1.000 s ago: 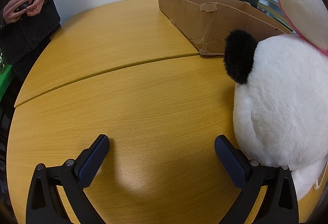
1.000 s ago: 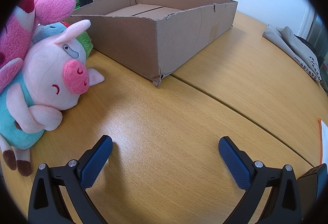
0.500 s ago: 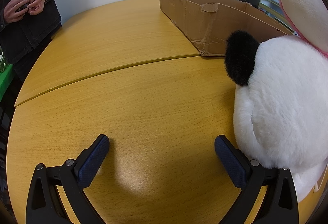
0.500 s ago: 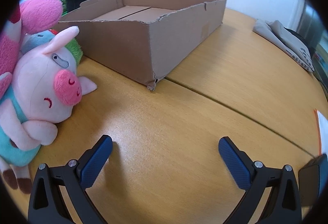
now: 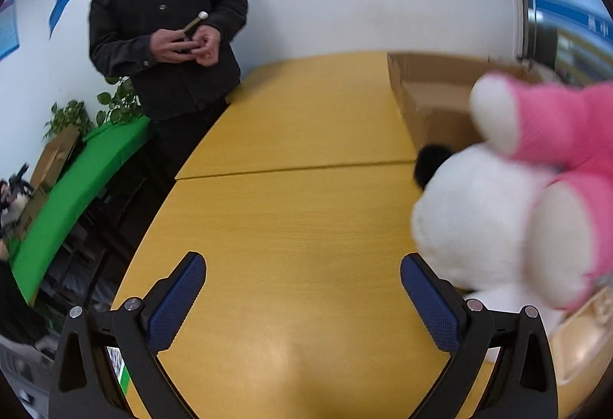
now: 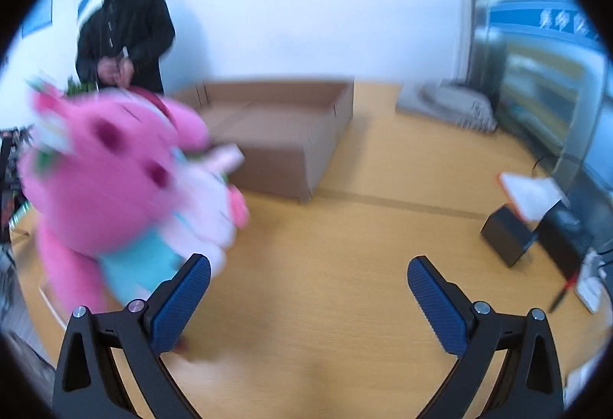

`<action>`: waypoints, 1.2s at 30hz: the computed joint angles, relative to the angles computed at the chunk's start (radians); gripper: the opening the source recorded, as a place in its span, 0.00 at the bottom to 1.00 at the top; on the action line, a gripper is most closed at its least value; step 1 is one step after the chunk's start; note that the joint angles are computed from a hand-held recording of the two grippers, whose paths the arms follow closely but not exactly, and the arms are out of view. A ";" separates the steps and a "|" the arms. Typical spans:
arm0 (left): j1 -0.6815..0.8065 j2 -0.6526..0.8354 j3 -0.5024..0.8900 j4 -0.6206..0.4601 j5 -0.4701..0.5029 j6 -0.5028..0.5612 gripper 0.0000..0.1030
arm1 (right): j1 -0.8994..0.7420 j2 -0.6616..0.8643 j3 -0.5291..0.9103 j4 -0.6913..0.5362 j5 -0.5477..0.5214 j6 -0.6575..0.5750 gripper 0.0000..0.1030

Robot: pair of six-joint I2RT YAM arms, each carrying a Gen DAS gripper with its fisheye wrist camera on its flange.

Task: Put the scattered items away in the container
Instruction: 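Move both open tools onto the body of the large pink plush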

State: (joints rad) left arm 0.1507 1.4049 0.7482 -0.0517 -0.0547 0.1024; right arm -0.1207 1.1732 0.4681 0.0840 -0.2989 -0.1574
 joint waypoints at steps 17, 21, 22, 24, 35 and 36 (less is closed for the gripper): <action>-0.379 0.049 0.276 -0.270 0.155 -0.224 1.00 | 0.547 -0.014 0.106 -0.019 0.303 0.421 1.00; -0.420 0.154 0.358 -0.282 0.249 -0.240 1.00 | 0.519 0.136 0.201 -0.029 0.280 0.484 1.00; -0.429 0.176 0.372 -0.280 0.263 -0.247 1.00 | 0.514 0.161 0.214 -0.022 0.276 0.493 1.00; -0.426 0.218 0.400 -0.281 0.301 -0.272 1.00 | 0.488 0.219 0.254 -0.008 0.256 0.495 1.00; -0.438 0.256 0.460 -0.349 0.343 -0.258 0.77 | 0.546 0.292 0.305 -0.005 0.384 0.504 0.68; -0.440 0.251 0.458 -0.351 0.343 -0.260 0.71 | 0.547 0.290 0.302 0.000 0.382 0.504 0.65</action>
State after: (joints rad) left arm -0.2891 1.6560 1.2065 -0.4032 0.2884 -0.1573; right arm 0.4264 1.4635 0.7700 0.0835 0.0831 0.3464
